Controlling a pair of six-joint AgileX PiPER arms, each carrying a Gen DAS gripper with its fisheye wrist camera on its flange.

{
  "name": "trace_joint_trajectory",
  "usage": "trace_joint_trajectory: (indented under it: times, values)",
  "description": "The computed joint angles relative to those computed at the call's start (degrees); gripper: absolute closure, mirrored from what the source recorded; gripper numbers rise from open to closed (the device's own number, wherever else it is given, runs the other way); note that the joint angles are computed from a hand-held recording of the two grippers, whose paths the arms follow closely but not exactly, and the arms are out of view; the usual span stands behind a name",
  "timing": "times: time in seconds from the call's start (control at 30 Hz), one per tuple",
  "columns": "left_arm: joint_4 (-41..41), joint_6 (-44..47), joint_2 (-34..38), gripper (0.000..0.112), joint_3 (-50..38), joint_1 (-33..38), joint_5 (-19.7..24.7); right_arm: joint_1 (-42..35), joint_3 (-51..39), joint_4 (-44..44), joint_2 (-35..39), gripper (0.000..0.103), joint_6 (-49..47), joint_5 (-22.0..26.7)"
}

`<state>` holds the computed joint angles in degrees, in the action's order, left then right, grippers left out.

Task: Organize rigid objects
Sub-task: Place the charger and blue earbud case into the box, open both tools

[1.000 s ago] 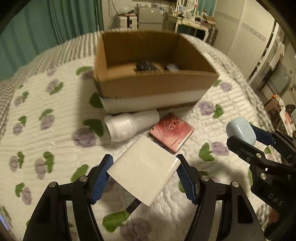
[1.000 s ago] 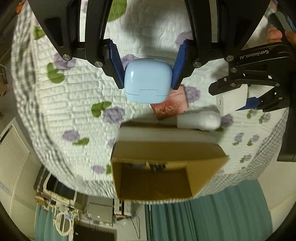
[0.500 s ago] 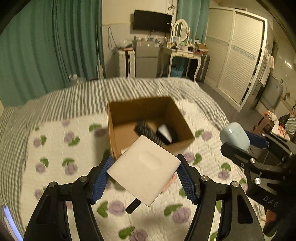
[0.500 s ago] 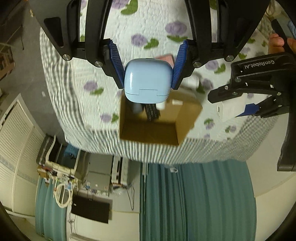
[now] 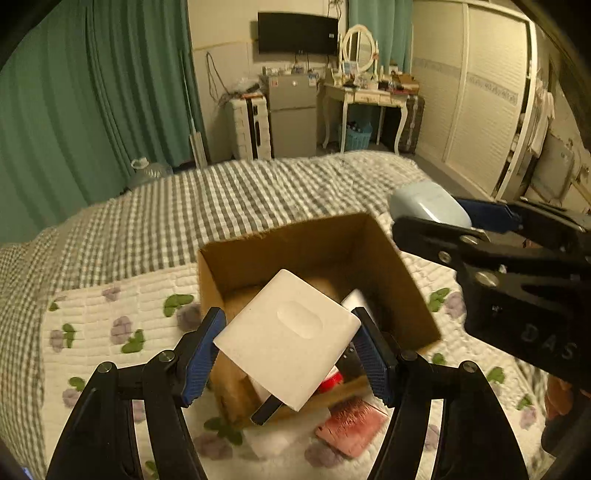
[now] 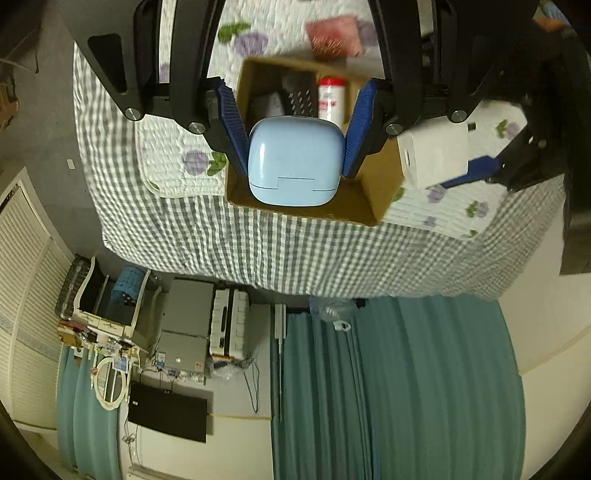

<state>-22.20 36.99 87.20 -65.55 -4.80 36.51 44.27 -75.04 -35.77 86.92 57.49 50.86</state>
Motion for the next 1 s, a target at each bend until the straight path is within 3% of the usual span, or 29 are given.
trace_joint_trajectory:
  times: [0.17,0.4,0.53,0.67,0.83,0.9,0.93,0.97,1.0]
  values:
    - [-0.3,1.1,7.6,0.042,-1.2,-1.8,-4.0,-7.4,1.4,4.4,6.0,0.053,-4.0,-8.2]
    - [-1.3,3.0,13.5,0.042,-1.7,-2.3,-7.5,-11.3,3.4,5.8,11.7,0.053,-5.4,-15.7]
    - [-2.4,4.0,14.1,0.041,0.0,-2.3,-10.9,-10.8,3.6,2.4,14.2,0.052,-2.0,-16.2]
    - [3.6,-0.5,14.6,0.040,0.5,-3.7,-12.4,-11.3,4.2,2.9,14.9,0.052,-1.0,-17.1]
    - [1.8,-0.2,13.7,0.040,-0.2,-3.0,-8.8,-11.0,3.7,4.5,14.0,0.052,-1.8,-15.4]
    - [0.5,0.6,11.8,0.040,-0.2,-2.4,-7.2,-10.3,3.8,3.1,12.5,0.042,-0.2,-13.5]
    - [0.9,0.2,11.0,0.040,-0.4,-2.2,-6.2,-10.2,4.3,2.7,11.4,0.028,0.4,-13.3]
    - [2.2,-0.9,9.7,0.040,-0.7,-2.1,-5.0,-10.1,4.8,2.6,10.0,0.021,1.0,-13.3]
    - [3.2,-1.8,8.5,0.040,-0.9,-2.0,-4.1,-9.7,5.0,2.1,8.3,0.021,1.9,-12.2]
